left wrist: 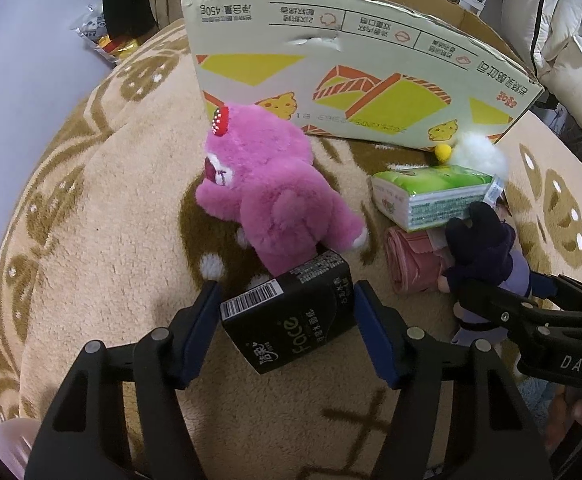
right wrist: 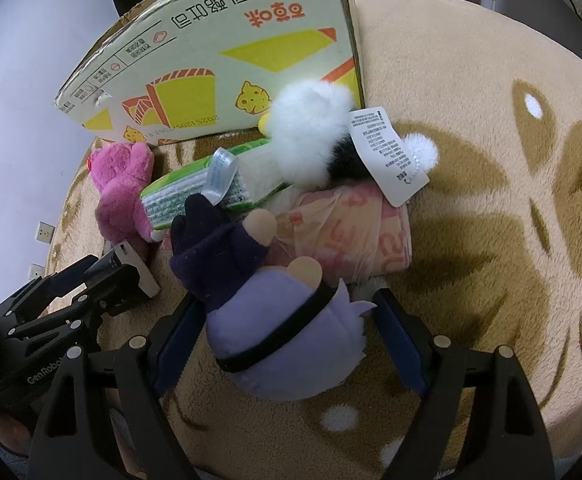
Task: Organize soft objects
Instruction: 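Close the left tool on the black Face tissue pack while the right tool grips the purple plush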
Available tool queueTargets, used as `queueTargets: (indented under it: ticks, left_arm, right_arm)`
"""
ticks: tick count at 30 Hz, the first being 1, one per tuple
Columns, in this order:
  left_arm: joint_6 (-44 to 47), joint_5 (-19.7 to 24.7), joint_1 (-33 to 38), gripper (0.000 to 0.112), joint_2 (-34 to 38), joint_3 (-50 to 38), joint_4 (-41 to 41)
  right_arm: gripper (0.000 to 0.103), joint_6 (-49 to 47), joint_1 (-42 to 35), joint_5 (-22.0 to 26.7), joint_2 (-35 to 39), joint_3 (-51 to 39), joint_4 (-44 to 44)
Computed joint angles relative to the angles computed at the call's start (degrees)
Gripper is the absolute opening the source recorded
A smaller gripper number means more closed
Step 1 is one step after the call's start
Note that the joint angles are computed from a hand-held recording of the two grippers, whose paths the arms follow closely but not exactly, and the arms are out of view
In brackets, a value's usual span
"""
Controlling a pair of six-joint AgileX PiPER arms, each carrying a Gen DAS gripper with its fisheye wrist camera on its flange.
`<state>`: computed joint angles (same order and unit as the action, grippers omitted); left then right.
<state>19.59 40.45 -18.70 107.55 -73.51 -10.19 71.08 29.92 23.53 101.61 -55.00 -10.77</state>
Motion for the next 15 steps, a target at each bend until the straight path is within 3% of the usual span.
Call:
queueTargets:
  ticks: [9,12,15]
  left_arm:
    - [0.27,-1.31,0.03,0.065,-1.07,1.08,0.09]
    - [0.36,-2.46,-0.22,0.065,-2.19,2.13,0.51]
    - [0.61,-3.40,-0.38,0.065,-3.30,3.12,0.95]
  right_arm:
    - [0.088,0.25,0.08,-0.52,-0.15,0.72,-0.57]
    - [0.084,0.34,0.49,0.34,-0.19,0.33,-0.91]
    - [0.073,0.22,1.15,1.98,-0.35,-0.64,-0.80]
